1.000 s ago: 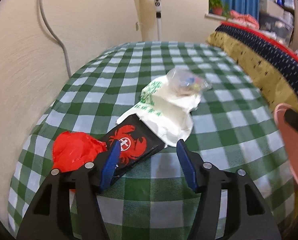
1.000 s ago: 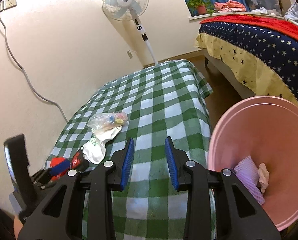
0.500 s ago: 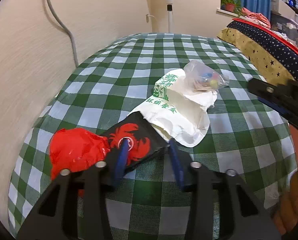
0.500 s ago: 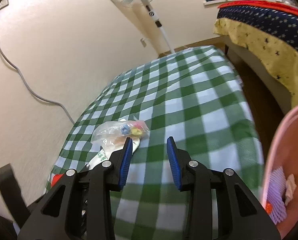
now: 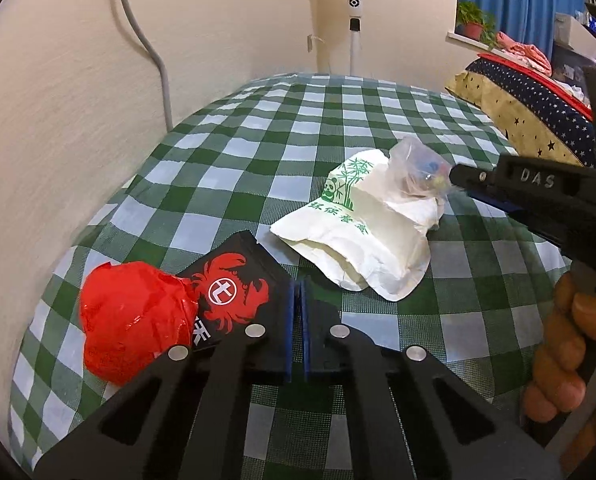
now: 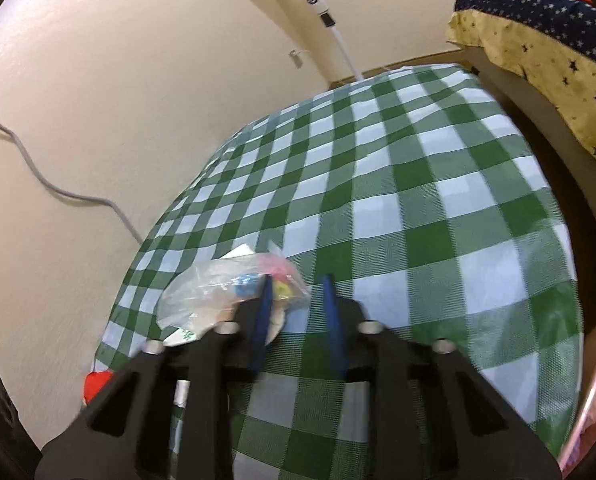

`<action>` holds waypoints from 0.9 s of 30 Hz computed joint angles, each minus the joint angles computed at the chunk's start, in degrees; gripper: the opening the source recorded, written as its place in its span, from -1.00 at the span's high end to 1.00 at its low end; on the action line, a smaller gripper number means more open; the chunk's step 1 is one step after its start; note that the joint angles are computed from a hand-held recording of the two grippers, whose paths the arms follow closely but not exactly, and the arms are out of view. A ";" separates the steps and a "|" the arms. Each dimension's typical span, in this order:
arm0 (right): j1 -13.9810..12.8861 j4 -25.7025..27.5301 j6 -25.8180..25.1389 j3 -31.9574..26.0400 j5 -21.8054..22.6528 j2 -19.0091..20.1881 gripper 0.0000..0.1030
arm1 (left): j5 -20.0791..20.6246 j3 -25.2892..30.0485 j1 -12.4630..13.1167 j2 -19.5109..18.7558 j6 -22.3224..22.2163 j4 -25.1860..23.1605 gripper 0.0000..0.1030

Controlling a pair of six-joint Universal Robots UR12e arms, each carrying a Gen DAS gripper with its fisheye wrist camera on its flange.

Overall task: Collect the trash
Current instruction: 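Grasp the black crab-print packet with the left gripper while the right gripper grasps the clear bag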

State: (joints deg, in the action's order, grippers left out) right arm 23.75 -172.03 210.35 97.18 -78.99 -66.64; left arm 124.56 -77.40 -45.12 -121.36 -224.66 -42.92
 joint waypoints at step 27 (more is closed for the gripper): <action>3.51 -2.02 -4.27 11.59 -16.67 -14.87 0.97 | -5.86 -5.40 -1.94 4.29 11.37 28.34 1.00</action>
State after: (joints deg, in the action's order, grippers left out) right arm 27.26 -174.05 206.08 108.76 -95.67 -81.51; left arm 118.70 -82.80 -47.06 -117.07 -213.29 -14.58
